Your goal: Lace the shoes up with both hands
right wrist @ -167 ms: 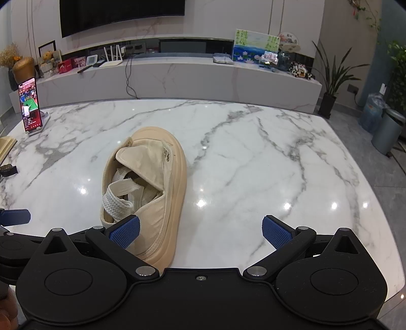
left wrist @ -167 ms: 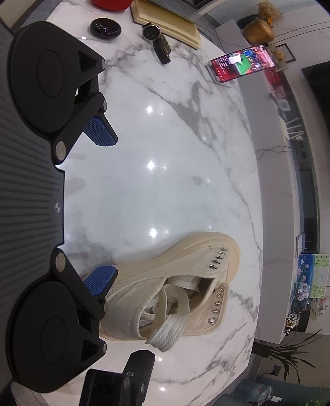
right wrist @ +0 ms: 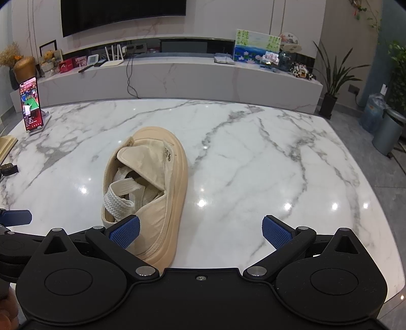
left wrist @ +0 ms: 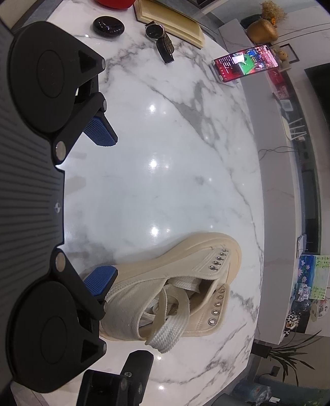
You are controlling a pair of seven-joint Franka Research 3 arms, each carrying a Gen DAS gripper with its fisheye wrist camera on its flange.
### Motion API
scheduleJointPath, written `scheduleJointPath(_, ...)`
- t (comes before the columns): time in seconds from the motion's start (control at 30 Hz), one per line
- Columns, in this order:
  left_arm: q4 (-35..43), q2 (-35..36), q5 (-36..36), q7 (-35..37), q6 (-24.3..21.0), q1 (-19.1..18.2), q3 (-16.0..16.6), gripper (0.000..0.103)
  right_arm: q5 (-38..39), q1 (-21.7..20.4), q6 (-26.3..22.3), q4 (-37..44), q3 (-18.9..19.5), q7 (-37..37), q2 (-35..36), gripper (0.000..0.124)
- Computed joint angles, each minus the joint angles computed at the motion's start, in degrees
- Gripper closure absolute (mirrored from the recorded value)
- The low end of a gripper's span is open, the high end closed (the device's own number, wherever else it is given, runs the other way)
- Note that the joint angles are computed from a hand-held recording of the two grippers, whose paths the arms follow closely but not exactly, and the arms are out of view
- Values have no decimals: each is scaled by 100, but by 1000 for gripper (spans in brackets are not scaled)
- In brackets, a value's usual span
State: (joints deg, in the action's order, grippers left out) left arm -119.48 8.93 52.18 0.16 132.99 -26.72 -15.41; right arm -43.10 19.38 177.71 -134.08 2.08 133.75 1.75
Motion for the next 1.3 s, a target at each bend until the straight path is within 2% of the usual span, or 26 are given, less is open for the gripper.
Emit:
scheduleJointPath(0.1, 47, 51, -51, -46, -82, -39, -21, 1, 17, 3, -2, -8, 7, -8, -8, 22)
scheduleJointPath(0.27, -99, -60, -212, 85, 241, 88, 32, 1, 60, -1, -6, -23, 29, -34, -23, 22)
scheduleJointPath(1.3, -11, 3, -241, 130, 170, 56, 22, 1, 69, 12, 24, -19, -4, -79, -1, 22)
